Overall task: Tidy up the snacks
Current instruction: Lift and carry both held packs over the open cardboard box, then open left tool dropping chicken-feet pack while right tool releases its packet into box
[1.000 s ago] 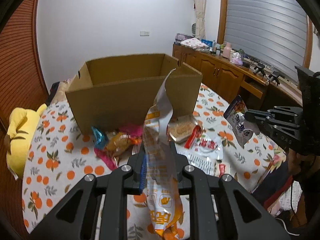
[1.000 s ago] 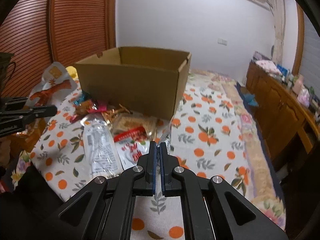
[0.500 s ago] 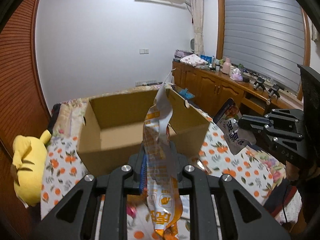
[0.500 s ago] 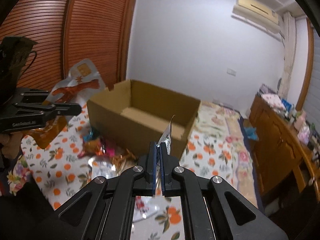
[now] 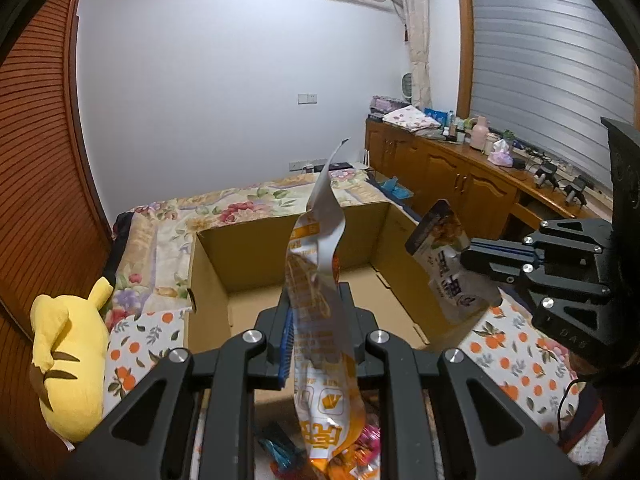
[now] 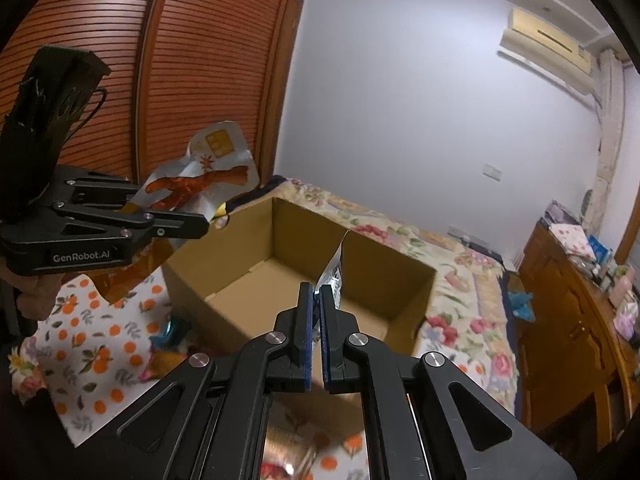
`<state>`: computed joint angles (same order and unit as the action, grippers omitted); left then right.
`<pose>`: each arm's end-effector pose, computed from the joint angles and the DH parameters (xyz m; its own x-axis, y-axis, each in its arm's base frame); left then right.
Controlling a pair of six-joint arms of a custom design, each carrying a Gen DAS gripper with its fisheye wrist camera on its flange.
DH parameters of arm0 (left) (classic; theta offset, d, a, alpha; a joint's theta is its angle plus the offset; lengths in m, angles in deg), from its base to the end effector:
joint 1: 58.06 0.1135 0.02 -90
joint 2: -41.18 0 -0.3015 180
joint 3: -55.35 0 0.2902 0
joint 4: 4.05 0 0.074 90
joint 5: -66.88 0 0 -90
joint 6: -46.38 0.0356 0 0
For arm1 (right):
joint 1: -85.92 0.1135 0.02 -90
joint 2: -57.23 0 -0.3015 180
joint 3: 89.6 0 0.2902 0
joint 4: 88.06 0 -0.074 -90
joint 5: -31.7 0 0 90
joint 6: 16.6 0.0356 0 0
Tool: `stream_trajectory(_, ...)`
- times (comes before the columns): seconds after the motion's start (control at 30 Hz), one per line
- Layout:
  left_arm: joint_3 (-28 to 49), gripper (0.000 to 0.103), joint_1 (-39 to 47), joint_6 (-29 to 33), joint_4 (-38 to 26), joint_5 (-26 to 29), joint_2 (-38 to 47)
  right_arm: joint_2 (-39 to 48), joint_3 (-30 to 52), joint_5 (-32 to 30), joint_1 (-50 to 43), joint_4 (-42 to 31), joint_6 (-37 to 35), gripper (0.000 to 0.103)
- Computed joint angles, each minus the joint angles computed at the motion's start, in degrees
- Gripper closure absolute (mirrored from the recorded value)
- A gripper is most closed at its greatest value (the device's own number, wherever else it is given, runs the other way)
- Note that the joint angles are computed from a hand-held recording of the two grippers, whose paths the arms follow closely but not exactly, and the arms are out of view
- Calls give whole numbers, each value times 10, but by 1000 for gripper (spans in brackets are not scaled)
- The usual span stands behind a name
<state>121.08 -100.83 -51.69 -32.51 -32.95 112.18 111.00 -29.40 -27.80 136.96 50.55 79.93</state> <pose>0.2255 -0.2003 0.3114 -0.4829 0.2583 -0.8367 0.5020 0.8645 -0.0229 0.1498 0.1566 0.3292 -0.4044 -0.3443 -0.8473 -0.3648 0.9103 -0.1957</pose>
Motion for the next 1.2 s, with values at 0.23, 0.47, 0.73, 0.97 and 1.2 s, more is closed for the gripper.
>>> stream_trajectory(0.23,50,87,39,14,14,29,90,79,7,-106,-106,81,-51,102)
stream_trajectory(0.47,72,85,56,16,27,44,145,148,14,-161,-161,117,-67,102)
stream_trajectory(0.73,86,85,64,21,33,48,164,184,9,-174,-170,123,-64,102)
stream_trajectory(0.97,85,84,70,17,33,54,171,196,10,-190,-180,122,-57,102)
stream_trajectory(1.2,82,82,70,14,32,50,168,192,7,-207,-191,125,-48,96)
